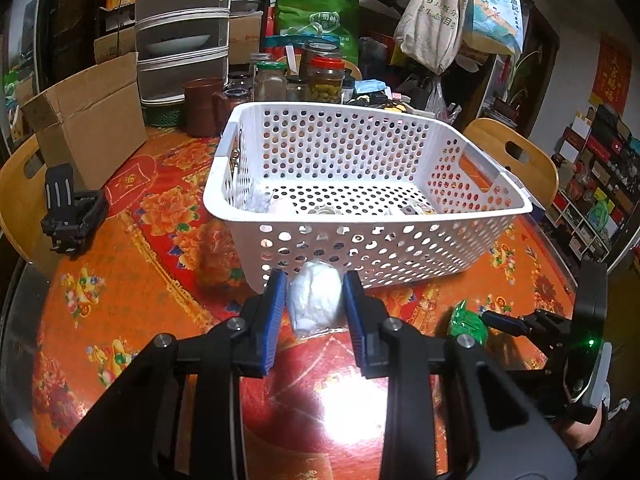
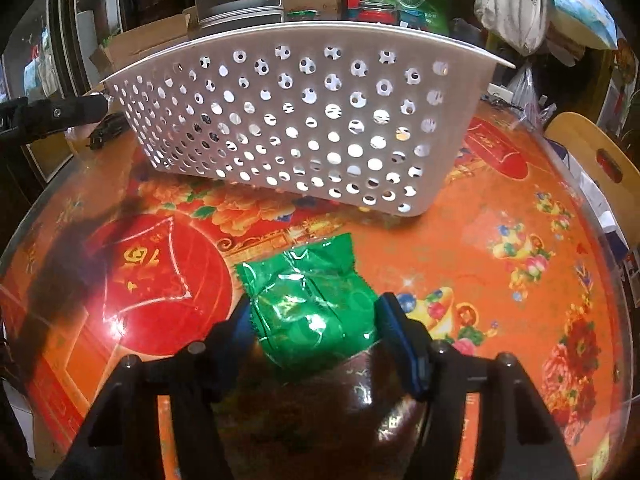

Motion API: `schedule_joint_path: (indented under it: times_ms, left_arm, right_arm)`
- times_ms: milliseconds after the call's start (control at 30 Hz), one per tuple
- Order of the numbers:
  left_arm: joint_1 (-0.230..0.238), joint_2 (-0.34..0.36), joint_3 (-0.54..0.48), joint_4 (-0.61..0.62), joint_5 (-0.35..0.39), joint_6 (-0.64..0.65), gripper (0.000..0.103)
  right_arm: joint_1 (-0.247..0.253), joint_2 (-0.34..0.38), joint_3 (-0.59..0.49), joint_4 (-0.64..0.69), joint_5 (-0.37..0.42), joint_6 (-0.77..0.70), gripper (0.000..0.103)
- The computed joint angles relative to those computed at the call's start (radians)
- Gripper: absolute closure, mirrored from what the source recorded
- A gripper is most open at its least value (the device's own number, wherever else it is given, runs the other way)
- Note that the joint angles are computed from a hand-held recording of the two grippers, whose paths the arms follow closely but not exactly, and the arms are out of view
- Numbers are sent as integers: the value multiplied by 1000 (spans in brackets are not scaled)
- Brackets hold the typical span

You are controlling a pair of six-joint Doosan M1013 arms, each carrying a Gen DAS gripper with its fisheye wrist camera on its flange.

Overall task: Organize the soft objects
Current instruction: 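Lift the foil item with the left tool while the right tool regrips the green packet, then carry the foil item and green packet over the basket and open both tools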

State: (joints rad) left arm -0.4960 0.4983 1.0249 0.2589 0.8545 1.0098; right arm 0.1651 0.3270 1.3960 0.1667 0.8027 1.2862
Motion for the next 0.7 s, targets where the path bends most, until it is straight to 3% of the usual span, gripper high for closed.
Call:
schedule_joint_path:
  times_ms: [200,233,267,700]
  left_arm:
    - [-1,-2,2,5,0,-6,76]
    - [-2,-2,2,7,0,-7,76]
    - [-2,-2,3,9,0,-9,76]
    - [-7,-7,5,13,-3,-18,76]
  right_arm:
    - [-18,-10,8,70,-5,-37,57]
    - [-20,-14,10,87,-7,-49,68]
    - [-18,-17,11,82,-9,-44,69]
    - [-28,-53,30,139,-48,-73,76]
